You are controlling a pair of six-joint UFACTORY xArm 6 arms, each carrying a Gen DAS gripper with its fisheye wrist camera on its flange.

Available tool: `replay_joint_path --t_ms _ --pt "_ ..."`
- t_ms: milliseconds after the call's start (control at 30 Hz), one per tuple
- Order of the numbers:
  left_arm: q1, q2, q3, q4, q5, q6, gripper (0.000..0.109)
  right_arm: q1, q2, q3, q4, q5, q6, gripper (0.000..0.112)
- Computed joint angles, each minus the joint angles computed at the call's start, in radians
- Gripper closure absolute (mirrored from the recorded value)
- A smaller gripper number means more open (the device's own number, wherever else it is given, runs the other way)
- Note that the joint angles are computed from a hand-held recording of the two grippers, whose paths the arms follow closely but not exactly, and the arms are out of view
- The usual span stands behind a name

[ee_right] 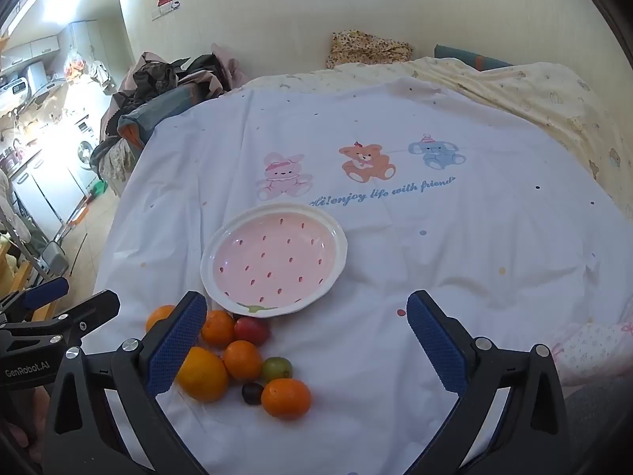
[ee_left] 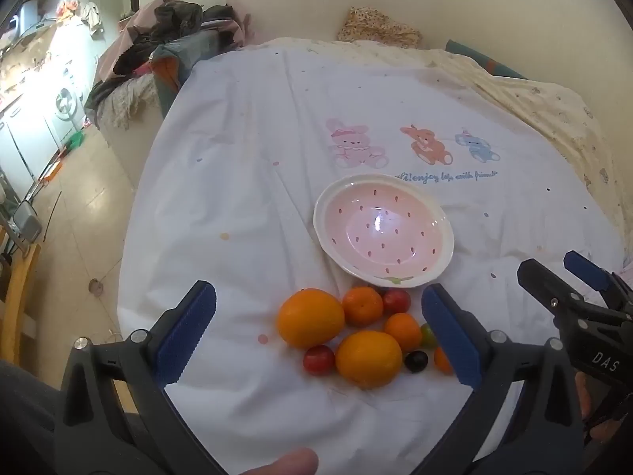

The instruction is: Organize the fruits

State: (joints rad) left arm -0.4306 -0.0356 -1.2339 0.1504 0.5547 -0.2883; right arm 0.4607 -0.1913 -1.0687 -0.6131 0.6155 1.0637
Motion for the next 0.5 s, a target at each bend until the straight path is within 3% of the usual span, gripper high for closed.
replay_joint_path --t_ms 500 --pt "-0.009 0.014 -0.023 -0.014 0.022 -0.008 0.006 -0.003 0.0 0.001 -0.003 -0.01 0.011 0.009"
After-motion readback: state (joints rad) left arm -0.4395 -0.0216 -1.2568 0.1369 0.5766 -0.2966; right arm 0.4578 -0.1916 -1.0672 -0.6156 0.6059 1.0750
